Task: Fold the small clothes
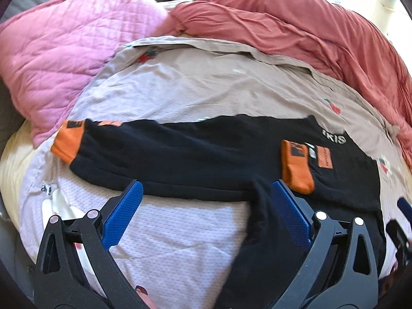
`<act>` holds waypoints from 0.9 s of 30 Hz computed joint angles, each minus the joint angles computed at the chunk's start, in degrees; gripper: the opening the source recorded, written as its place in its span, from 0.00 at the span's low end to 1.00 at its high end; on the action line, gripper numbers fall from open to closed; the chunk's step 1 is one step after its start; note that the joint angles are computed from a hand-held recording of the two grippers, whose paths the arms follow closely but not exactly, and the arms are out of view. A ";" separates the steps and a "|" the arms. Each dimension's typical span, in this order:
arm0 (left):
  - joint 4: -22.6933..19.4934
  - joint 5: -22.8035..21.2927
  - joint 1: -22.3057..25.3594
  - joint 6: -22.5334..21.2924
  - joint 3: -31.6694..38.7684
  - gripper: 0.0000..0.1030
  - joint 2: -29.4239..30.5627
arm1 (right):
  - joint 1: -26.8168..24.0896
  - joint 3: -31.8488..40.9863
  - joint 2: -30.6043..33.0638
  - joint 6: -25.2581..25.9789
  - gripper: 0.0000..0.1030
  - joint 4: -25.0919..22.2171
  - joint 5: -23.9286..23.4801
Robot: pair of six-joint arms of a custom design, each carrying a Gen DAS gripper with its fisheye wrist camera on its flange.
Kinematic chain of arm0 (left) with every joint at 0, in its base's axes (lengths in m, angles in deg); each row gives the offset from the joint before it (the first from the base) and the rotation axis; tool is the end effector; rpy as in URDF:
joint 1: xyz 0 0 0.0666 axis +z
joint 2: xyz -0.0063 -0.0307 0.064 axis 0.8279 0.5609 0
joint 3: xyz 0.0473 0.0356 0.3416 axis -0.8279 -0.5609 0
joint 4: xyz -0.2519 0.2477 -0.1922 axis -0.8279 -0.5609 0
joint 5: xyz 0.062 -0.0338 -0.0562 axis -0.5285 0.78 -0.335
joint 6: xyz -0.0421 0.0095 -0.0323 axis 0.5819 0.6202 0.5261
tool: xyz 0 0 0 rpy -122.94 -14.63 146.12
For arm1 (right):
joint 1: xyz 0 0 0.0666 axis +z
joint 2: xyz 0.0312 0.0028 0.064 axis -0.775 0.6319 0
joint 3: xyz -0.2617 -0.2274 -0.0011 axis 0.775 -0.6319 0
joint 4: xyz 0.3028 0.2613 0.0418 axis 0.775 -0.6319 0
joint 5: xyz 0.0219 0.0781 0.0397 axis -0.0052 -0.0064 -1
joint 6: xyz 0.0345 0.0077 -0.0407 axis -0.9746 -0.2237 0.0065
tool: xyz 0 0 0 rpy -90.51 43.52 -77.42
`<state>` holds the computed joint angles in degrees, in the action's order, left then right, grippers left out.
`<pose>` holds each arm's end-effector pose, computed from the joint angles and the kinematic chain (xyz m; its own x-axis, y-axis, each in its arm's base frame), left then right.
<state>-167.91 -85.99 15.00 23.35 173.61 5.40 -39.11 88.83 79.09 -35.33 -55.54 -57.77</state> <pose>0.3628 -0.2913 0.4897 -0.7076 -0.4162 -0.5711 -0.4446 0.8904 -0.0981 0.4006 0.0948 0.4959 -0.6156 -0.3083 -0.7252 -0.5467 0.8299 0.1112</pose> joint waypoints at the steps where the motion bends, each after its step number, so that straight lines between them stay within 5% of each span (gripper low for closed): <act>1: 0.27 -0.01 0.33 0.44 -1.00 0.91 -0.85 | 0.85 -0.15 -0.26 0.03 0.96 0.18 0.97; 20: -3.01 -5.58 5.40 7.33 -12.98 0.91 -12.42 | 16.40 3.90 2.42 -4.50 0.96 -3.51 7.11; 27: -1.68 -4.33 8.21 9.13 -18.07 0.91 -17.26 | 21.37 5.71 4.52 -4.80 0.96 -4.51 9.14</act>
